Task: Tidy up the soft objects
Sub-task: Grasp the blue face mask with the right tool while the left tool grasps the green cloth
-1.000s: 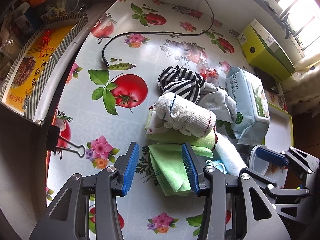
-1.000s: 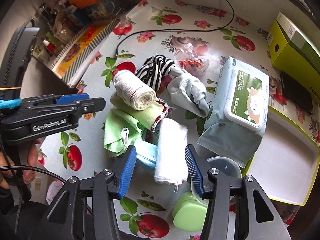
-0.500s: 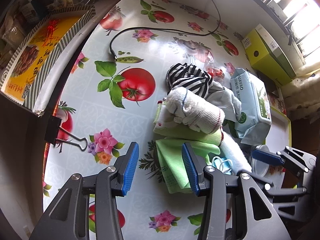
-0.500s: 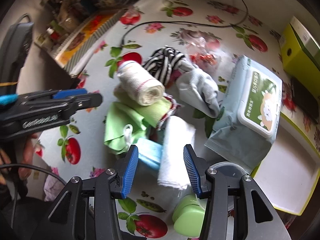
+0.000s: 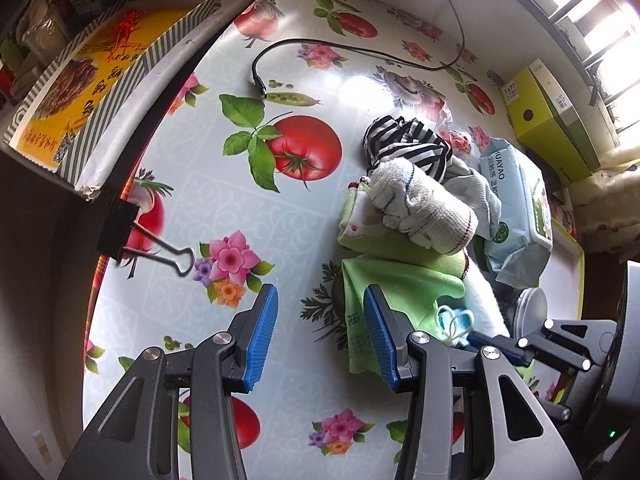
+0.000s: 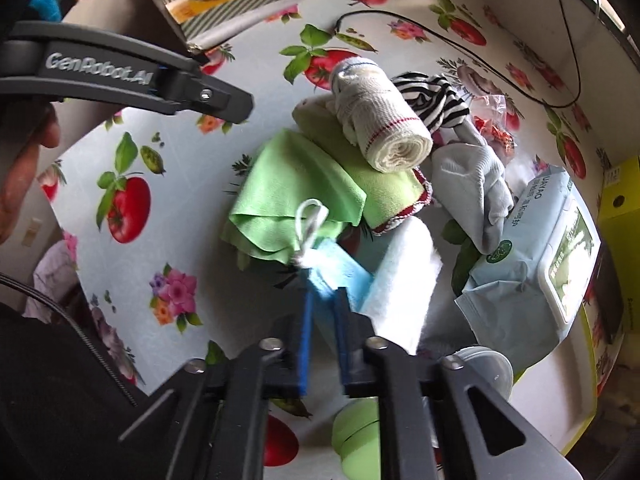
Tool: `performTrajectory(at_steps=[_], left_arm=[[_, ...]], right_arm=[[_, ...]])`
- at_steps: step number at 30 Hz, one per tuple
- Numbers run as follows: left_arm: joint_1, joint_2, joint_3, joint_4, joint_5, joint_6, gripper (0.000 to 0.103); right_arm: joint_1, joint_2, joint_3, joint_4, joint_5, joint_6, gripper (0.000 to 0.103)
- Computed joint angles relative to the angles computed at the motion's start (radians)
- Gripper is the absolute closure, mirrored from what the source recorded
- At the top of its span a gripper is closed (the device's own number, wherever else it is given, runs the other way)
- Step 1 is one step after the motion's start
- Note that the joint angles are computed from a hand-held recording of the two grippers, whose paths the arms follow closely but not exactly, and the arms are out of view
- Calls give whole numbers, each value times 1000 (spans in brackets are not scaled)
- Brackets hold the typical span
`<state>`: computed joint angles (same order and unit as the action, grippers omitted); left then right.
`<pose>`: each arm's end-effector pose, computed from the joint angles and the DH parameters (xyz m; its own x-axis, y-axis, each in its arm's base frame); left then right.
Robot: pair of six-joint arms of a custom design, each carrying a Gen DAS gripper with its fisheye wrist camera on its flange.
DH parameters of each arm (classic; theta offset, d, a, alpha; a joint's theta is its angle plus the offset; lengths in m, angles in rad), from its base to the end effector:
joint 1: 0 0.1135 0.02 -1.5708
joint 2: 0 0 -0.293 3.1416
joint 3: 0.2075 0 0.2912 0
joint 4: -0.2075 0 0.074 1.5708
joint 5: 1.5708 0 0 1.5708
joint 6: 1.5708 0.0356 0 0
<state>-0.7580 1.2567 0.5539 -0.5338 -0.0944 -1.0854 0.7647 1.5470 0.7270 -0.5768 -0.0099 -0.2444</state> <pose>0.1632 -0.1499 0.1504 -0.9056 -0.3553 -0.2318 -0.2979 0.9217 -0.2486 0.1948 0.1874 0.1311 -0.5218 -0.8359 -0.1703 -0.8449 0.5340 -0.0324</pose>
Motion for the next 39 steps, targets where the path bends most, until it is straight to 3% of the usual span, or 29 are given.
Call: performTrajectory(at_steps=[12,17,19,28,30,32,35,39], left_arm=[[-13,37,-23,89,90,8,57],[-16,117,-17,167,138,21,57],[-16,162,-6,197,154,27,52],[-4,285,10,297,203,-2,52],[-8,273,-7,324,199,-15,62],[-12,253,-24,334,203,-22,79],[-16,205,-53,321,199,-43,92],[-17,95,-90,256,183,-49,97]], right_arm=[[-162,-227,2,-89,-229,100,100],[-173,-302,-8,-106,-228,128,100],[-182,-318,-10,-113,-229,134,100],[-207,-345,-32,-113,-219,139,100],[-212,-349,-36,-113,-218,141,100],[-219,-355,-37,-113,-218,140,100],[-227,-361,-37,-114,-220,138,100],[-233,-374,-39,-117,-223,138,100]])
